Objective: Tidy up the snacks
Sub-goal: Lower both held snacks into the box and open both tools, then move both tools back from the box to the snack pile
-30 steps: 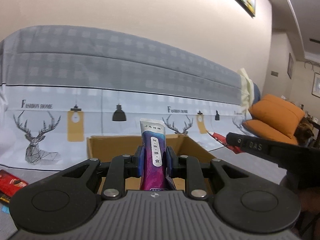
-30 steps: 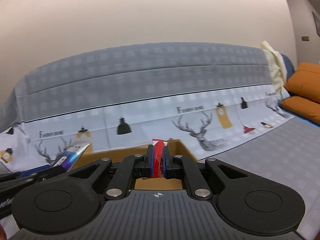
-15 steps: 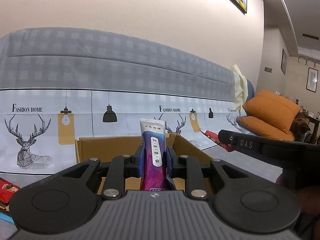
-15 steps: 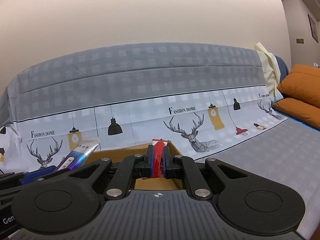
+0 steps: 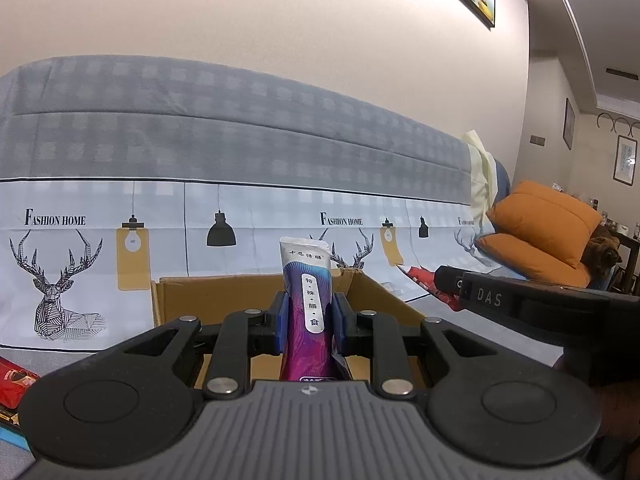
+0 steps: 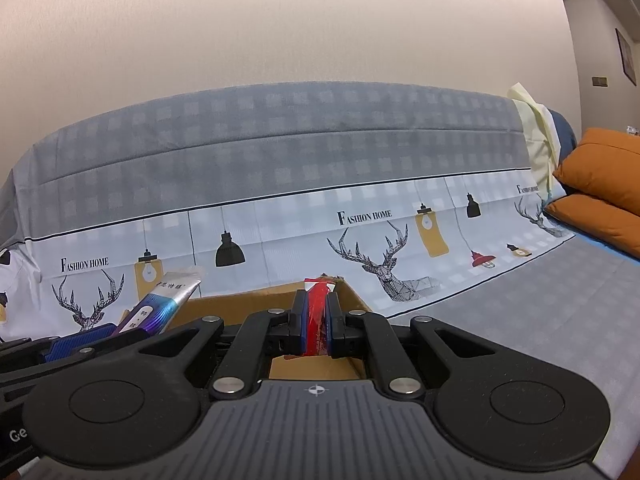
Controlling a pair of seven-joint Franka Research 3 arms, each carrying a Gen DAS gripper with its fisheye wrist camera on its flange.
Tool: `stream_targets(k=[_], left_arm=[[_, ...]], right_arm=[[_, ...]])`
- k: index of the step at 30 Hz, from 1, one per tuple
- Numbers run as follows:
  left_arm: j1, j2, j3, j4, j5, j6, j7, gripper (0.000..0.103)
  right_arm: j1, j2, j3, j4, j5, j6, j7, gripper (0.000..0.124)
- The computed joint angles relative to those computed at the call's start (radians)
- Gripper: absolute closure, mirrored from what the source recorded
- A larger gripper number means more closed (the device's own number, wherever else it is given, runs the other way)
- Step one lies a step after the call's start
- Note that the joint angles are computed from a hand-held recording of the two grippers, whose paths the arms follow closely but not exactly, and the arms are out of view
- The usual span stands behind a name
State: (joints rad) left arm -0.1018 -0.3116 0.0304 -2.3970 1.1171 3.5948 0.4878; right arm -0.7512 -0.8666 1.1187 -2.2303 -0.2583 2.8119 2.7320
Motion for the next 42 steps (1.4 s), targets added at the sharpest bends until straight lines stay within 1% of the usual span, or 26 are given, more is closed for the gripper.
stream_targets(k=[14, 15, 16, 17, 18, 19, 20, 21, 22, 23, 24, 26, 29, 31, 33, 35, 37, 38, 39, 40, 42], left_arm=[[0.005, 0.003, 0.002, 0.01, 0.007, -0.001, -0.021, 0.078], [0.0, 0.004, 0.008, 0.015, 0.02, -0.003, -0.034, 0.078], [-0.014, 0.009, 0.024, 0.029, 0.061, -0.007, -0.075, 0.077], [-0.028, 0.017, 0.043, 0.052, 0.127, -0.011, -0.14, 0.074], [-0.028, 0.023, 0.046, 0.07, 0.177, -0.017, -0.192, 0.065], [-0.015, 0.023, 0.035, 0.071, 0.179, -0.018, -0.196, 0.058], [0.003, 0.018, 0.017, 0.062, 0.156, -0.019, -0.177, 0.051], [0.02, 0.014, 0.001, 0.053, 0.13, -0.018, -0.152, 0.05], [0.026, 0.012, -0.002, 0.053, 0.127, -0.017, -0.149, 0.05], [0.029, 0.012, -0.002, 0.054, 0.13, -0.017, -0.153, 0.05], [0.034, 0.009, -0.004, 0.052, 0.126, -0.021, -0.15, 0.05], [0.044, 0.002, -0.01, 0.043, 0.105, -0.029, -0.131, 0.05], [0.04, -0.004, 0.007, 0.039, 0.102, -0.031, -0.133, 0.05], [0.043, -0.011, 0.015, 0.031, 0.087, -0.036, -0.129, 0.048], [0.045, -0.016, 0.027, 0.025, 0.073, -0.038, -0.132, 0.044], [0.093, -0.041, -0.015, -0.017, -0.044, -0.043, -0.034, 0.041], [0.185, -0.077, -0.108, -0.068, -0.203, -0.04, 0.109, 0.041], [0.22, -0.095, -0.14, -0.086, -0.258, -0.038, 0.161, 0.041], [0.236, -0.106, -0.15, -0.099, -0.291, -0.031, 0.193, 0.041], [0.225, -0.115, -0.129, -0.108, -0.296, -0.025, 0.203, 0.041], [0.185, -0.138, -0.075, -0.12, -0.288, -0.048, 0.205, 0.04]], right_arm=[[-0.005, -0.001, 0.005, 0.0, -0.002, 0.007, 0.003, 0.115], [-0.006, 0.0, 0.007, 0.002, -0.002, 0.007, 0.002, 0.115], [-0.006, 0.003, 0.008, 0.003, -0.002, 0.008, 0.0, 0.115], [-0.005, 0.01, 0.009, 0.005, -0.001, 0.008, -0.005, 0.115], [-0.005, 0.018, 0.012, 0.009, 0.001, 0.003, -0.009, 0.114], [-0.007, 0.019, 0.015, 0.015, 0.002, -0.012, -0.008, 0.114], [-0.007, 0.025, 0.017, 0.019, 0.003, -0.021, -0.01, 0.112], [-0.006, 0.033, 0.017, 0.021, 0.004, -0.023, -0.01, 0.104], [-0.005, 0.038, 0.017, 0.023, 0.005, -0.028, -0.008, 0.099], [-0.007, 0.038, 0.019, 0.025, 0.006, -0.036, -0.001, 0.087], [-0.007, 0.039, 0.02, 0.028, 0.006, -0.043, 0.004, 0.08], [-0.008, 0.042, 0.022, 0.031, 0.003, -0.047, 0.012, 0.079], [-0.009, 0.049, 0.025, 0.035, -0.003, -0.047, 0.018, 0.079], [-0.013, 0.053, 0.032, 0.043, -0.005, -0.049, 0.022, 0.078], [-0.021, 0.057, 0.044, 0.056, -0.004, -0.052, 0.028, 0.078], [-0.032, 0.057, 0.058, 0.07, -0.001, -0.056, 0.033, 0.078], [-0.041, 0.059, 0.072, 0.084, 0.008, -0.059, 0.036, 0.078], [-0.047, 0.059, 0.081, 0.092, 0.012, -0.059, 0.036, 0.078], [-0.054, 0.058, 0.092, 0.101, 0.016, -0.059, 0.035, 0.078], [-0.06, 0.058, 0.102, 0.11, 0.021, -0.057, 0.03, 0.078], [-0.072, 0.058, 0.122, 0.126, 0.036, -0.052, 0.018, 0.078]])
